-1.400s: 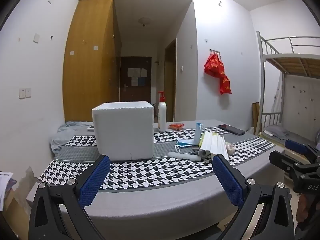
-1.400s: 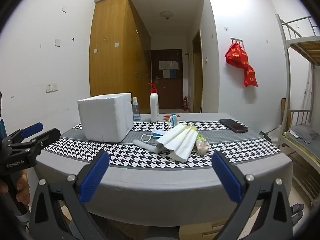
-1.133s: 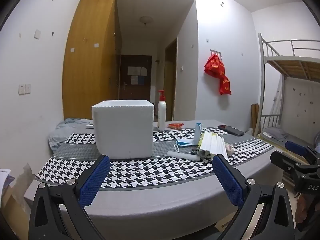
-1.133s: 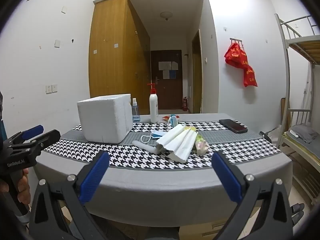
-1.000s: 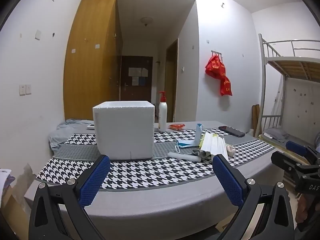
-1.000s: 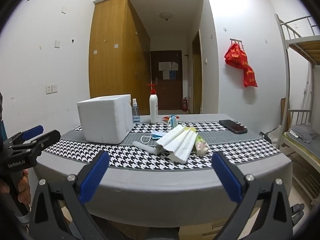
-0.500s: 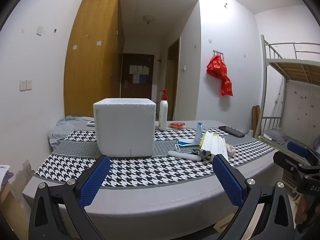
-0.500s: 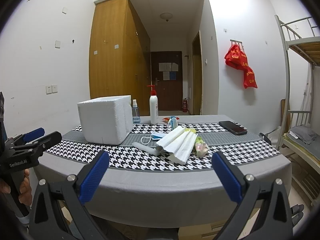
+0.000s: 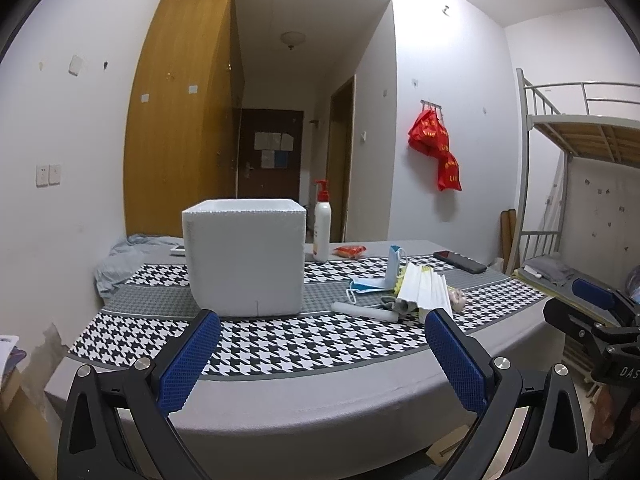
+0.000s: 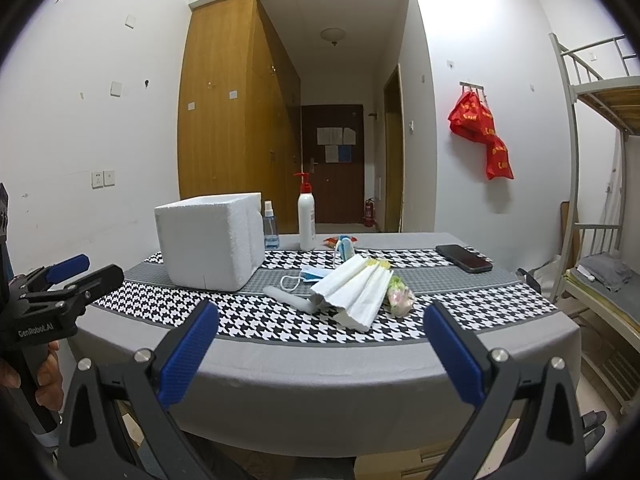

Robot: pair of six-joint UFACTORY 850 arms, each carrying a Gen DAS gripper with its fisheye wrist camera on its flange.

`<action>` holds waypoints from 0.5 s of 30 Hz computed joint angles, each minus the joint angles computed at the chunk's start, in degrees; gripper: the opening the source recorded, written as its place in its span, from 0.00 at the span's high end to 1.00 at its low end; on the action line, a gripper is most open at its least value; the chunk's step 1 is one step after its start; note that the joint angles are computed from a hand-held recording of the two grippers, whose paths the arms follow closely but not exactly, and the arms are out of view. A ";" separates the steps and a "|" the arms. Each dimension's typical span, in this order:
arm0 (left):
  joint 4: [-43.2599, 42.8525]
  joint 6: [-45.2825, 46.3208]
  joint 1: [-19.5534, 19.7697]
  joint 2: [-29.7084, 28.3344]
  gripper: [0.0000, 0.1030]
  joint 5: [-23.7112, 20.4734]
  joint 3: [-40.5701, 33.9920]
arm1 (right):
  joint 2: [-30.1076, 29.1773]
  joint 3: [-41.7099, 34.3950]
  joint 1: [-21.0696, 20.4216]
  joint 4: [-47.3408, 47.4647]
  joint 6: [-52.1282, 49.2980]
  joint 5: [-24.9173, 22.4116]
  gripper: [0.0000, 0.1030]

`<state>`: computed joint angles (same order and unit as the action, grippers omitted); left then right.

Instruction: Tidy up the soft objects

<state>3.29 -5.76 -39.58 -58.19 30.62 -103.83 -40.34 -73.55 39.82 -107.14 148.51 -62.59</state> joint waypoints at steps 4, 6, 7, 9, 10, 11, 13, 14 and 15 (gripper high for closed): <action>-0.62 0.93 -0.09 -0.11 0.01 -0.09 -0.20 | 0.12 0.29 0.06 -0.05 0.31 -0.37 0.00; -0.61 0.93 -0.11 -0.09 0.01 -0.11 -0.21 | 0.13 0.27 0.01 0.17 0.17 -0.38 0.00; -0.44 0.79 -0.09 -0.10 0.01 -0.14 -0.25 | 0.12 0.31 -0.02 0.21 0.19 -0.38 0.00; -0.55 0.89 -0.12 -0.08 0.01 -0.18 -0.20 | 0.15 0.37 0.01 0.27 0.22 -0.42 0.00; -0.58 0.93 -0.14 -0.08 0.01 -0.26 -0.24 | 0.18 0.41 -0.01 0.19 0.29 -0.44 0.00; -0.54 0.97 -0.15 -0.08 0.01 -0.28 -0.27 | 0.19 0.43 0.00 0.17 0.30 -0.49 0.00; -0.72 1.32 -0.21 -0.08 0.01 -0.34 -0.30 | 0.17 0.44 0.03 0.16 0.28 -0.59 0.00; -0.76 1.43 -0.24 -0.08 0.01 -0.43 -0.32 | 0.16 0.45 0.04 0.20 0.31 -0.56 0.00; -0.78 1.43 -0.25 -0.07 0.01 -0.40 -0.29 | 0.19 0.53 0.03 0.15 0.33 -0.51 0.00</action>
<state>2.51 -4.33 -39.83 -58.26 30.22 -104.12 -40.15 -73.02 39.85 -106.99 148.85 -63.11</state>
